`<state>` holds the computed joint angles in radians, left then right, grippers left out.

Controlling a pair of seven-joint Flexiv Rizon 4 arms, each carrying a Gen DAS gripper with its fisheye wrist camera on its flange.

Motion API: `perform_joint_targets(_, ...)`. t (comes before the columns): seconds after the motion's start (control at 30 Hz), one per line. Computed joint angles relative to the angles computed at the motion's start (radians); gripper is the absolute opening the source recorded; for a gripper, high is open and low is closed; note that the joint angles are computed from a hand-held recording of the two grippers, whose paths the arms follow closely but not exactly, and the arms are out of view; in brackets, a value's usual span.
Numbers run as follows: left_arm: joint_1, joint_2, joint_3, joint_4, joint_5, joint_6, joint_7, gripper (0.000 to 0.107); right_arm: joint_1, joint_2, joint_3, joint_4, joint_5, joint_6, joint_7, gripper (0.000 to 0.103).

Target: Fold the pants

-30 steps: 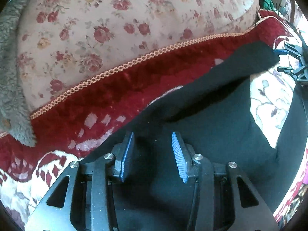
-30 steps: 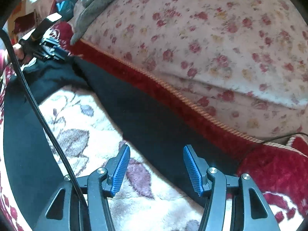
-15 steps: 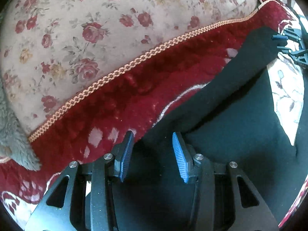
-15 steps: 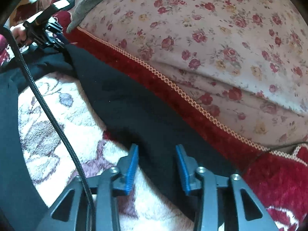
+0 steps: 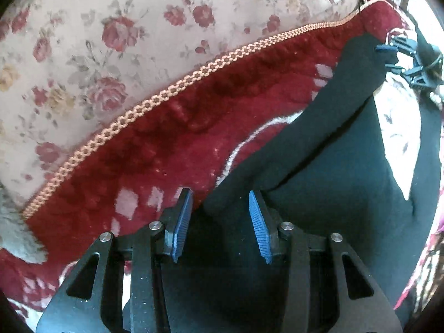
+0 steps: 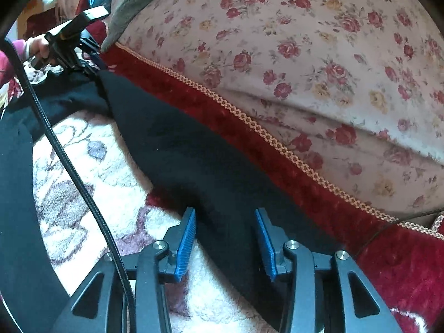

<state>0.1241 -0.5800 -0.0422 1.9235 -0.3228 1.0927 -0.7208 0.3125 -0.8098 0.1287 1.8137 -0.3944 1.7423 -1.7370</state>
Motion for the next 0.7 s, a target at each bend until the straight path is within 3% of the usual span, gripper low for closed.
perform_joint_targets(0.13,0.052,-0.005,-0.069,0.004,-0.084,-0.026,0.068,0.041,-0.052,-0.010,0.064,-0.020,-0.012,-0.038,-0.007,0.040)
perform_joint_targets(0.23,0.040,-0.016,-0.069,0.012,-0.113,0.011,0.063,0.036,-0.055,-0.017,0.074,-0.030,-0.018,-0.038,-0.022,0.035)
perform_joint_targets(0.3,0.027,0.005,-0.065,0.044,-0.119,0.047,0.057,0.031,0.000,-0.013,0.013,-0.021,-0.008,-0.013,-0.021,0.018)
perform_joint_targets(0.37,0.009,0.032,-0.063,0.105,-0.115,0.120,0.050,0.025,0.101,-0.005,-0.099,-0.003,0.018,0.040,-0.013,0.008)
perform_joint_targets(0.43,-0.021,0.046,-0.046,0.134,-0.097,0.174,-0.001,0.013,0.143,0.000,-0.139,0.001,0.043,0.057,-0.003,0.005)
perform_joint_targets(0.5,-0.028,0.090,-0.057,0.211,-0.100,0.241,-0.023,0.011,0.138,0.013,-0.129,0.005,0.059,0.057,0.013,0.005)
perform_joint_targets(0.63,0.032,0.162,-0.164,0.339,-0.150,0.384,-0.007,0.009,0.159,0.065,-0.150,0.058,0.093,0.102,0.024,0.005)
perform_joint_targets(0.7,0.110,0.213,-0.272,0.407,-0.205,0.439,0.020,0.009,0.191,0.105,-0.180,0.098,0.118,0.123,0.017,0.004)
